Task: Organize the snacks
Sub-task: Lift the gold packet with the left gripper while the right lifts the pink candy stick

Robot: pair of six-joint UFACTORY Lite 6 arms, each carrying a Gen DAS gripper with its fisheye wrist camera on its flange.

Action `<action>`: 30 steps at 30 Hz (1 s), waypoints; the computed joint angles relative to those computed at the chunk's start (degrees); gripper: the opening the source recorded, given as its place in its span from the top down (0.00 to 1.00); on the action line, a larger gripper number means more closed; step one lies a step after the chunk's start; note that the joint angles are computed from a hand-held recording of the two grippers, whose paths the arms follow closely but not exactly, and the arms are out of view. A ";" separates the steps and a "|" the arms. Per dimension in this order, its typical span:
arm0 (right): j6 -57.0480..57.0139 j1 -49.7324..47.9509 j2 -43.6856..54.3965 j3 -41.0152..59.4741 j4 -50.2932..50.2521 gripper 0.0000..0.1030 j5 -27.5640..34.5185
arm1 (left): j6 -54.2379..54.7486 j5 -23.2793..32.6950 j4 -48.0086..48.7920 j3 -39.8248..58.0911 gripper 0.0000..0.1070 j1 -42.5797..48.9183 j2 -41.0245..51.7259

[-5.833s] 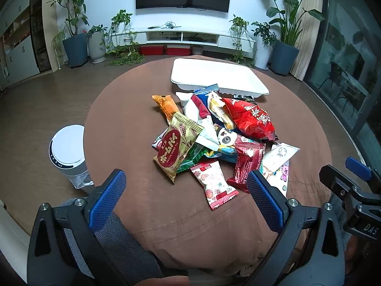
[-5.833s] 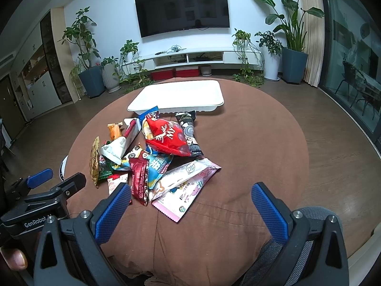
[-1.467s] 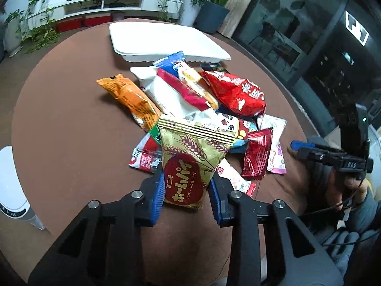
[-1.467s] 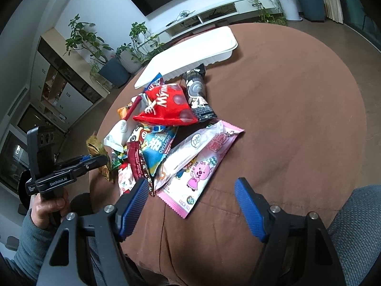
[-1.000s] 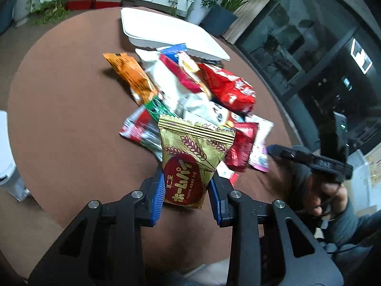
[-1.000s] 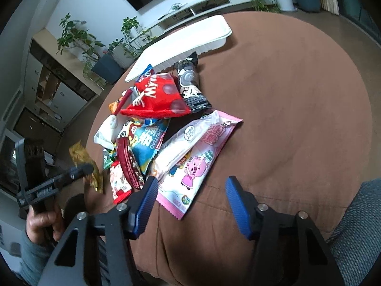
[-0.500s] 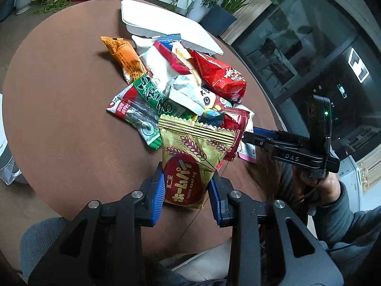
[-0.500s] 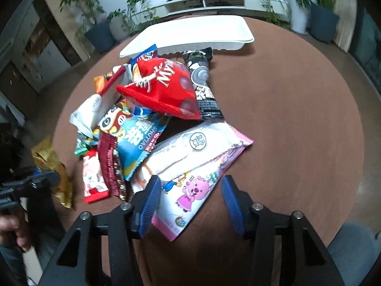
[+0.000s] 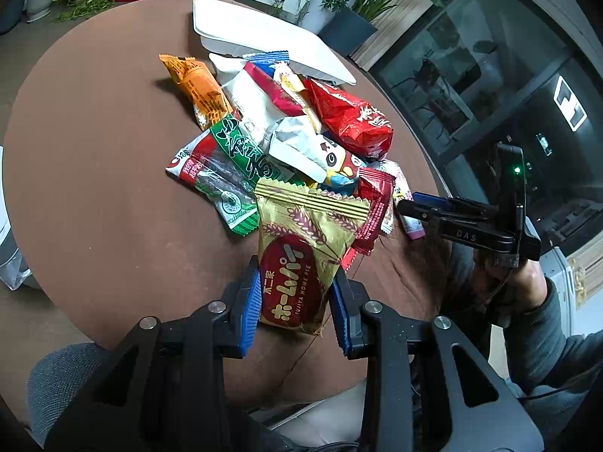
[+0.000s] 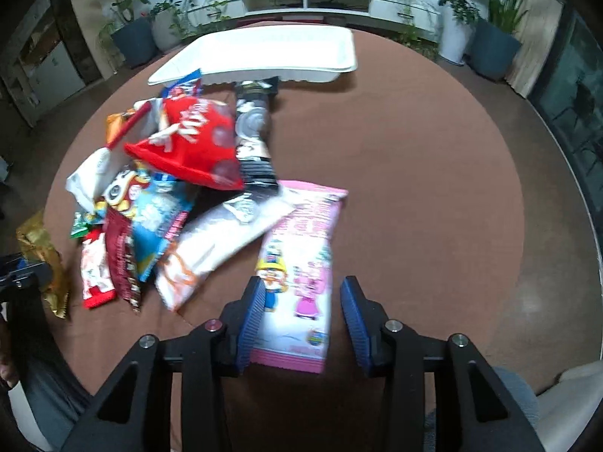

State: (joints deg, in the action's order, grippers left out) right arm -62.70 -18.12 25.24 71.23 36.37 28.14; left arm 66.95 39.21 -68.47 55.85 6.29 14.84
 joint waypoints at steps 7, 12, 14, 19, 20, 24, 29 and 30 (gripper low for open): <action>-1.85 2.24 1.26 -0.13 1.22 0.48 -3.72 | -3.70 -3.83 2.21 0.11 0.73 -1.48 0.20; -3.93 0.58 0.79 -0.51 3.26 0.66 -2.42 | -4.45 -5.26 2.74 0.36 0.73 -2.58 0.77; -4.62 -0.42 0.88 -0.26 4.17 0.70 -1.12 | -5.09 -5.76 3.60 0.53 0.73 -3.21 0.94; -6.70 -2.44 0.49 -0.53 6.74 0.76 1.17 | -7.49 -8.35 6.28 0.36 0.73 -4.89 0.57; -7.04 -2.71 0.31 -0.71 7.16 0.77 1.33 | -8.17 -9.13 6.91 0.37 0.73 -5.42 0.58; -9.51 -4.28 -0.68 -1.84 10.21 0.81 2.25 | -10.68 -12.44 9.74 -0.33 0.73 -7.63 -0.30; -10.42 -6.78 -0.56 -1.55 11.99 0.85 5.20 | -11.70 -15.72 11.16 -1.92 0.73 -9.39 -1.93; -10.61 -7.16 -0.47 -1.42 12.33 0.85 5.69 | -11.36 -15.79 10.58 -2.01 0.73 -9.33 -2.03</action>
State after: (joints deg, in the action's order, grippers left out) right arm -73.31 -25.28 24.77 69.81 48.71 33.84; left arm 55.60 23.42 -57.88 53.84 -3.04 12.81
